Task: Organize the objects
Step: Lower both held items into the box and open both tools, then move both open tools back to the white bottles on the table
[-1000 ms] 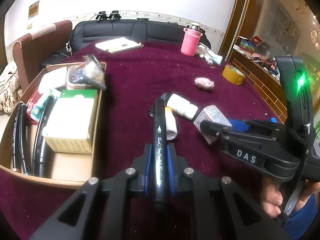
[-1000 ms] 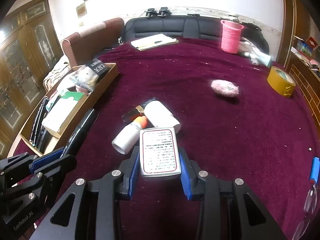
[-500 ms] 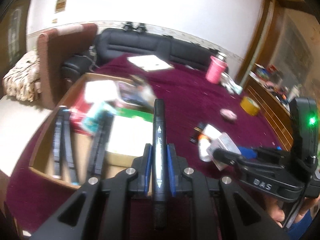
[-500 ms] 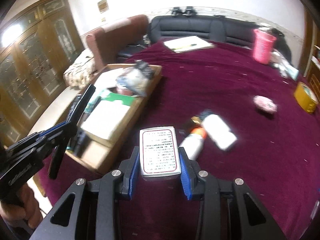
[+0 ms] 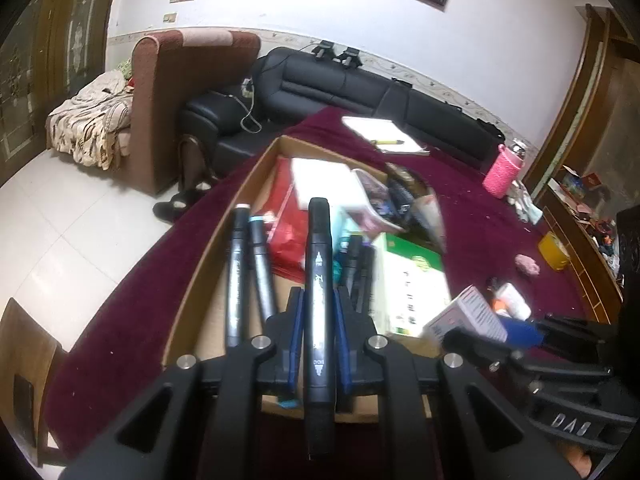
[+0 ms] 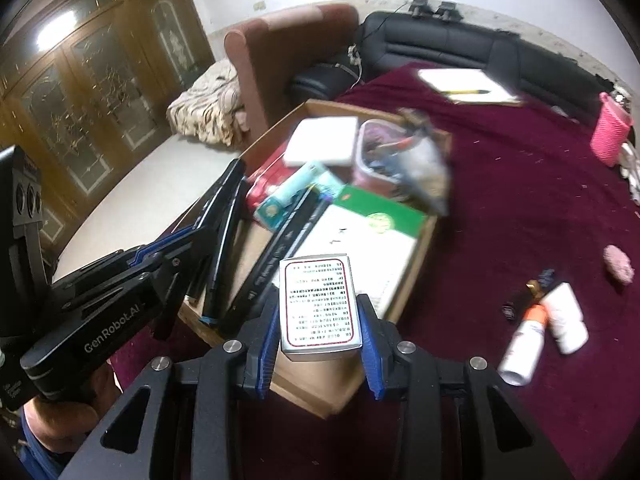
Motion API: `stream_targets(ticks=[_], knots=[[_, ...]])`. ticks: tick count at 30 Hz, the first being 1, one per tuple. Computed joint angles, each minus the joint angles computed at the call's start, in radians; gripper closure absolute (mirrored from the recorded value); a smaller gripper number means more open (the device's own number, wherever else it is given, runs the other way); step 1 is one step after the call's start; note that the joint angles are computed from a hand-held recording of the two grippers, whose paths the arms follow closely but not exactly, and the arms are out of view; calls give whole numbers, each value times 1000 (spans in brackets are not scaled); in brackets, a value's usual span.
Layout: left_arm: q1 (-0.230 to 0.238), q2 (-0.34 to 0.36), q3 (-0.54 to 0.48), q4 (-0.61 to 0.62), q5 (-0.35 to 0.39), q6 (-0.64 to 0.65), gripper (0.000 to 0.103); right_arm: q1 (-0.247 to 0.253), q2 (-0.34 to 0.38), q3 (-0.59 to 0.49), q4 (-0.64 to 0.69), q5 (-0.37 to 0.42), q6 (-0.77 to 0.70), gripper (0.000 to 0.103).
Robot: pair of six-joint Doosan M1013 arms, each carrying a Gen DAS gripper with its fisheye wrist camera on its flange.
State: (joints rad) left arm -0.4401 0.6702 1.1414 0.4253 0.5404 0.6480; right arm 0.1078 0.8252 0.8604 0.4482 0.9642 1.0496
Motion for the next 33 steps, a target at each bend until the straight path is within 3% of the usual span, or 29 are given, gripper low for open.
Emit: stream_targets(ticks=[15,19,25,29,33], knots=[[22,40,-43,-43,29,29,89,21,62,-111,12,19,-19,62],[22,39,-42,-49,29,32,89,20,55,-102,15,-1,-26,52],[21,37,-35,-32,23,18,88,4,18,-52,82,-40,-62,51],[17,35,-31,-15,21,6,88,-25,-27,7,203,-79,-120,52],[13,24,-19,9,15,-15,88,-79,-106,123,435,-163,-261,52]])
